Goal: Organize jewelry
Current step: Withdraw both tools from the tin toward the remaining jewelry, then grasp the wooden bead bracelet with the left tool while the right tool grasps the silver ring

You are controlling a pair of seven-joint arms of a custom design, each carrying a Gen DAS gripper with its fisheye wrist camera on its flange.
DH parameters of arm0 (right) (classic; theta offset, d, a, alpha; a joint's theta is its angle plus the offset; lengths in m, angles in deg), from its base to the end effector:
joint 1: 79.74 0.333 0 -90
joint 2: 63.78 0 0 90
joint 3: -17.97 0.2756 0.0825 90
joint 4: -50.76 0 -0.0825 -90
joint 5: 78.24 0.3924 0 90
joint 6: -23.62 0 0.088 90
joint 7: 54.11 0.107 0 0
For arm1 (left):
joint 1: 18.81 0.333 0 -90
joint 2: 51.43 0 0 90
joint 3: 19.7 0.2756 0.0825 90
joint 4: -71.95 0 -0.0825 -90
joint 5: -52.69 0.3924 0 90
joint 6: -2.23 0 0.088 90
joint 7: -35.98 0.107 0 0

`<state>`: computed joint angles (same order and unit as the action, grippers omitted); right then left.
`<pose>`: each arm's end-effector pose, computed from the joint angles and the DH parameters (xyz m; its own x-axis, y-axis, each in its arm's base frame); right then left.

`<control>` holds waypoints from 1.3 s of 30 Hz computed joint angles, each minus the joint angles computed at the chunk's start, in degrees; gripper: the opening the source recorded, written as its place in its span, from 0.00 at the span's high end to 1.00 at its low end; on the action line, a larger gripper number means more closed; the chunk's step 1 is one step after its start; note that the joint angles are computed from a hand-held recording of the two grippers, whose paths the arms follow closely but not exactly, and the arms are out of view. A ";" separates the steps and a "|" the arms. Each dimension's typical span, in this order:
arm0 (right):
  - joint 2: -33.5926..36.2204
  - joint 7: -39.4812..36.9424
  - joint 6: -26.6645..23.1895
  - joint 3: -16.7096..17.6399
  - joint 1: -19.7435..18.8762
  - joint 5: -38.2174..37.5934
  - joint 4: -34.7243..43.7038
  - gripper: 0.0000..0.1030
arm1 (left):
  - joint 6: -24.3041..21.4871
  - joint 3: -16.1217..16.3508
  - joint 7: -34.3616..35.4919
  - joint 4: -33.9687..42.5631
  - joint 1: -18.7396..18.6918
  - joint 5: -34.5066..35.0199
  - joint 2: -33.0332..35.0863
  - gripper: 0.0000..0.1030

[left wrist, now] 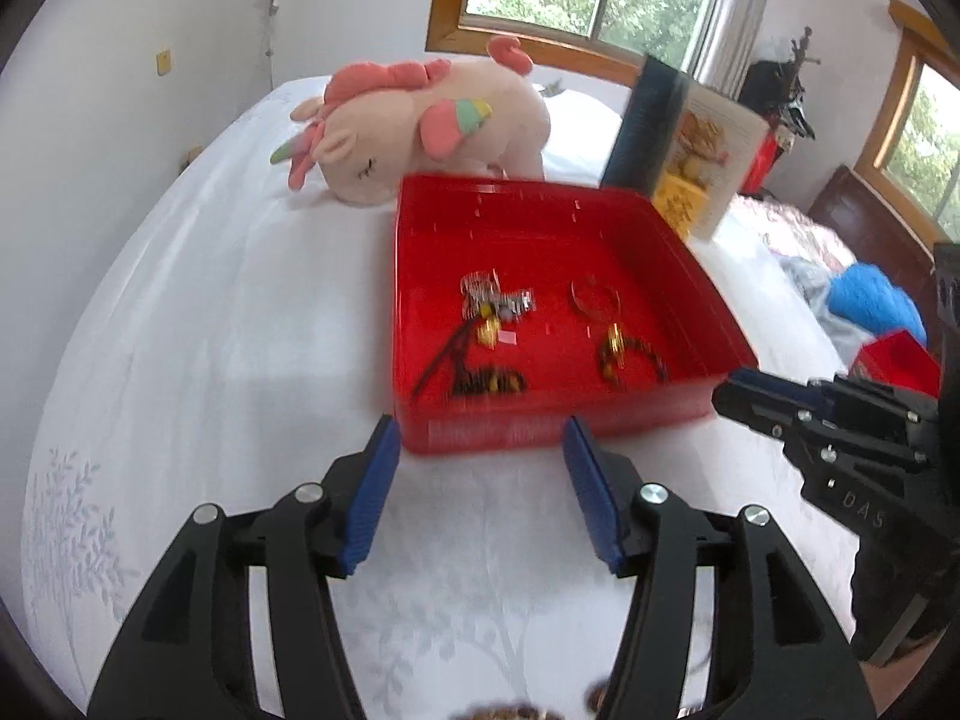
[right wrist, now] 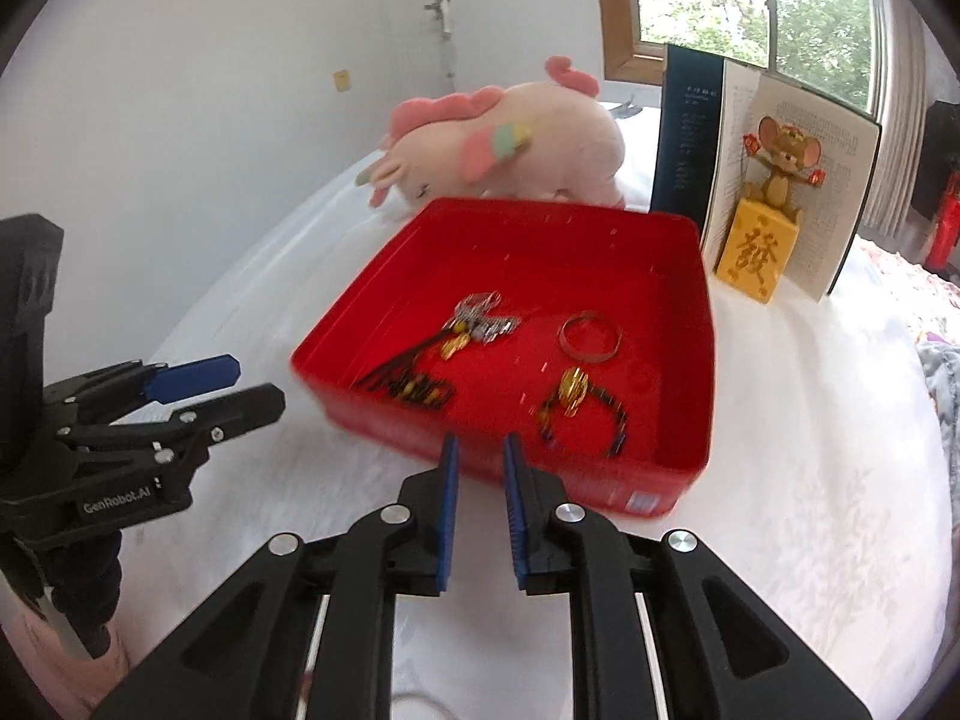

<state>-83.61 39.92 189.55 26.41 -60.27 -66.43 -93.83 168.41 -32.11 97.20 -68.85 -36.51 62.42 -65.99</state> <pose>0.4380 0.2195 0.4394 0.2973 -0.9406 -0.1640 -0.7592 -0.1287 -0.6380 0.4372 -0.2670 0.4252 -0.2297 -0.9643 0.1314 -0.7694 0.0973 -0.6313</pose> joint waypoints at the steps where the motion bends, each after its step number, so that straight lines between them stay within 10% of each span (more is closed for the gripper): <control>1: -0.91 -0.26 0.35 -0.17 0.66 0.65 -1.23 0.85 | -0.32 0.13 0.30 -1.02 -0.47 -0.45 -0.92 0.44; 23: -15.03 1.57 6.76 -2.34 10.40 11.24 -21.69 0.73 | -2.66 4.39 1.58 -27.33 -8.38 -5.21 -21.75 0.33; 34: -17.81 3.29 5.97 -2.74 11.65 10.60 -24.85 0.71 | -1.89 4.10 2.49 -27.01 -10.22 -6.10 -19.13 0.29; 39: -18.93 3.84 5.31 -2.91 11.25 10.28 -25.83 0.71 | -2.07 0.99 1.13 -25.44 -8.47 -3.22 -17.40 0.44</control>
